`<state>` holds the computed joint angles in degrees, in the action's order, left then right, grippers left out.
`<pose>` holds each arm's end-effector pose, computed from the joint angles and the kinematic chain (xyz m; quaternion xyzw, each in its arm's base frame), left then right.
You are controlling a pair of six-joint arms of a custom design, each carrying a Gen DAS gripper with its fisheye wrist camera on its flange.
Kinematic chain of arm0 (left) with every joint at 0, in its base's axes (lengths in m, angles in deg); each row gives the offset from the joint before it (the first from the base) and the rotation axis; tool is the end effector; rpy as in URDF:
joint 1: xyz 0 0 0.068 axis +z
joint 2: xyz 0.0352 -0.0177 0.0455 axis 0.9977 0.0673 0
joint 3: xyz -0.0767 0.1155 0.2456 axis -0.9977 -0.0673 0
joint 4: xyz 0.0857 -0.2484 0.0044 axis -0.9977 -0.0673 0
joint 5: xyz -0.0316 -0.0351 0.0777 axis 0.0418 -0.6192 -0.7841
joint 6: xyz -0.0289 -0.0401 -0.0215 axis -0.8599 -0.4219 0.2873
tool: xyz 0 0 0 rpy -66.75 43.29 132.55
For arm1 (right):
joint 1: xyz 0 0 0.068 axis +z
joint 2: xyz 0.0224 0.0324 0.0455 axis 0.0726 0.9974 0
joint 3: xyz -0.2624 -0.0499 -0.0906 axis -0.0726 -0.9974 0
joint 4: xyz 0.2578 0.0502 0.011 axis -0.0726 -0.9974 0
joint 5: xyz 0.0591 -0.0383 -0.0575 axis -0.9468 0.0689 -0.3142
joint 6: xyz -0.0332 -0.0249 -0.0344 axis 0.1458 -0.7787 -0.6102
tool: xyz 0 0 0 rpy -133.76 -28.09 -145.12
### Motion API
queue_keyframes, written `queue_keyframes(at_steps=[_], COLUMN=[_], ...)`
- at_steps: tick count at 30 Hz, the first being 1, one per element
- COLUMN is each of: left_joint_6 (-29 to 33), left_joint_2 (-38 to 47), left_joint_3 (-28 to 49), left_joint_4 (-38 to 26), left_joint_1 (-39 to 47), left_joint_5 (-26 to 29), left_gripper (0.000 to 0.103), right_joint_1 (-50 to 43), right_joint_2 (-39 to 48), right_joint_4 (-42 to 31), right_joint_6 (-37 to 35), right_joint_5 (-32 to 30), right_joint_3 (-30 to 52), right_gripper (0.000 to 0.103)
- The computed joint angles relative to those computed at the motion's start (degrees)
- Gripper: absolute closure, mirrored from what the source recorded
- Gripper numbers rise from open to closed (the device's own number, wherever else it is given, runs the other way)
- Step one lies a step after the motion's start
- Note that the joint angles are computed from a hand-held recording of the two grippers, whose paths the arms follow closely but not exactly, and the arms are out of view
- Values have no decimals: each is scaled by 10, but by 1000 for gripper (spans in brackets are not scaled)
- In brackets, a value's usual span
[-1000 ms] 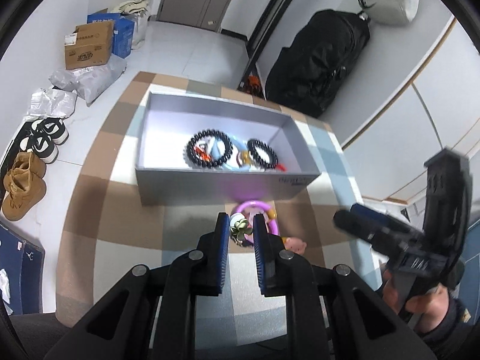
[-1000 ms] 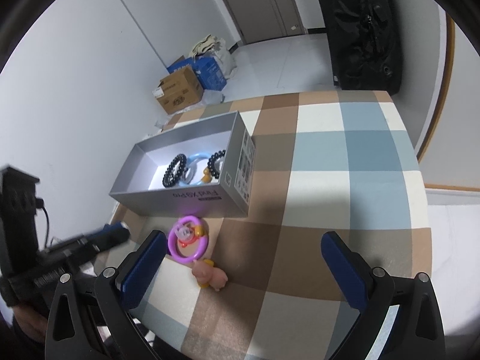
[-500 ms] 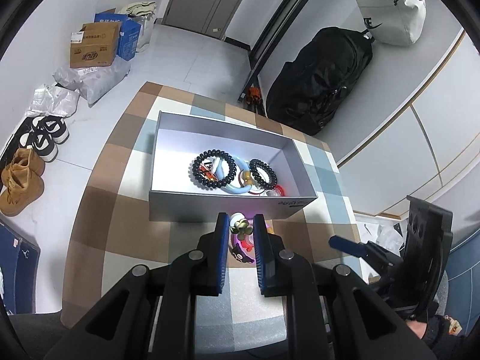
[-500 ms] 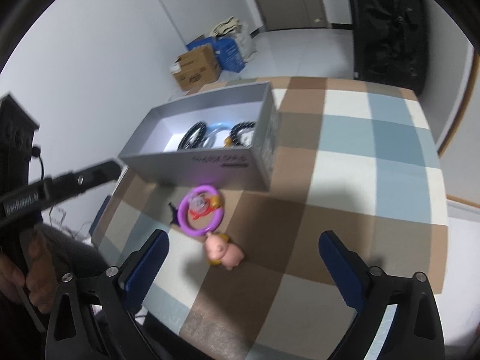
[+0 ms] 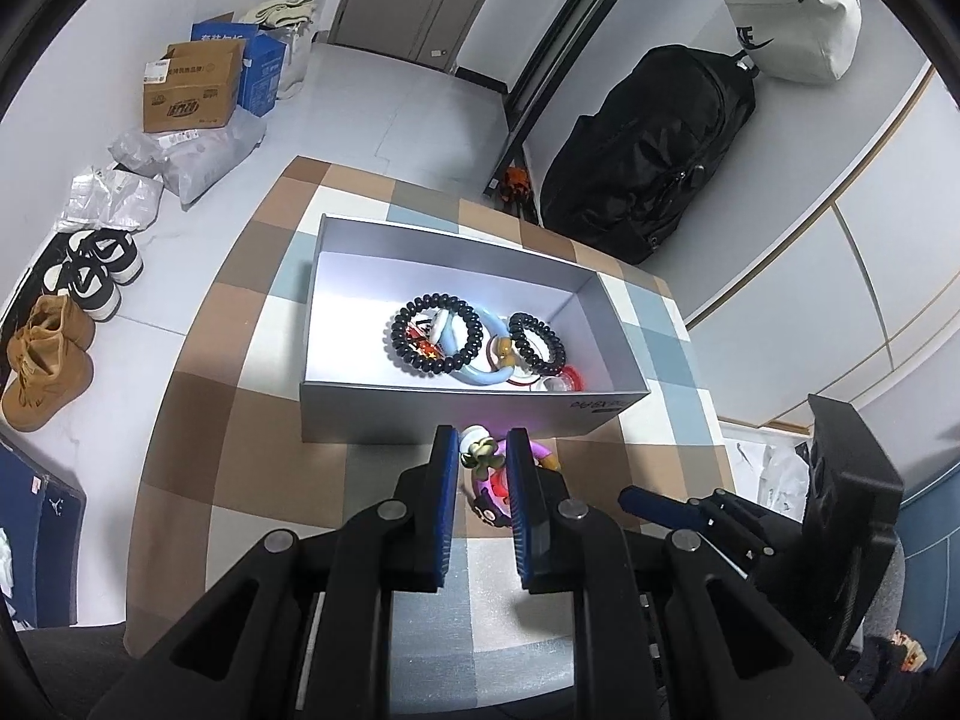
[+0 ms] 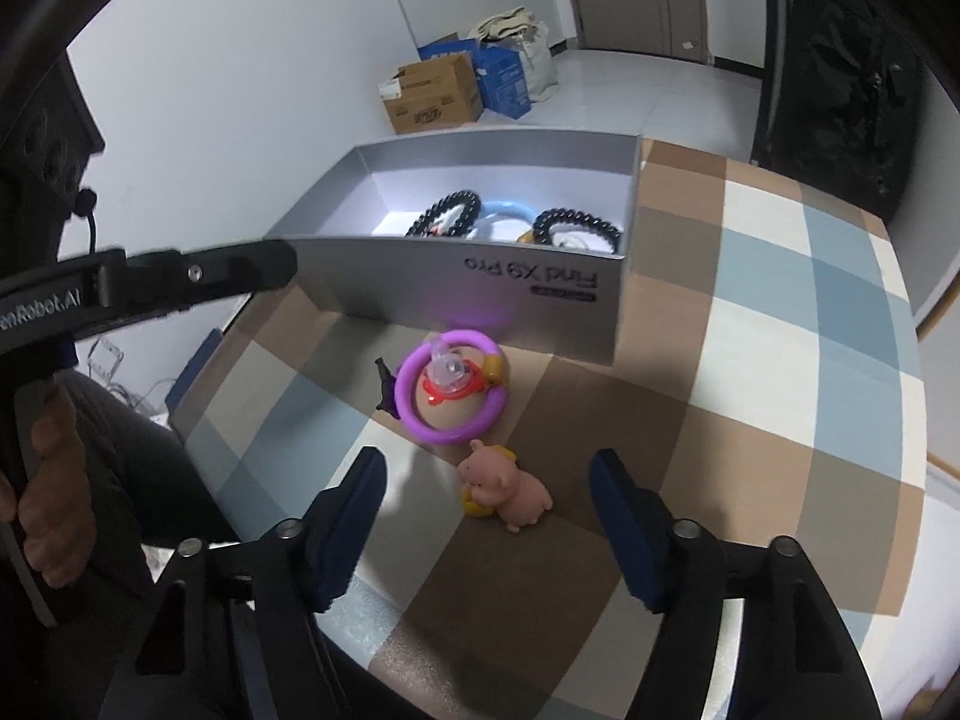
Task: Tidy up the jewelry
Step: 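Lower the right gripper onto the pink pig figure and close it while the left gripper holds the trinket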
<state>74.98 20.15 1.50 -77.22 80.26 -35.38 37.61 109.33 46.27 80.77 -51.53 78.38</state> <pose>0.2869 -0.0457 0.2194 0.0778 0.9325 -0.2478 0.2509 0.2528 0.1681 0.1749 -0.1081 0.9510 0.1435 0.2515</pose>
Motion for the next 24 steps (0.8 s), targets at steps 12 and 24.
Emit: queue_keyframes(at_steps=[12,24], left_joint_6=[-6,-20], left_joint_2=[4,10], left_joint_3=[3,11], left_joint_4=[0,5], left_joint_1=[-6,-12], left_joint_5=[-12,-1], left_gripper=[92,92], right_joint_1=[27,-4], right_joint_2=[22,-10], right_joint_4=[-20,6], right_joint_6=[-8,16], right_joint_5=[52,34], right_joint_3=[13,2], right_gripper=[72,79])
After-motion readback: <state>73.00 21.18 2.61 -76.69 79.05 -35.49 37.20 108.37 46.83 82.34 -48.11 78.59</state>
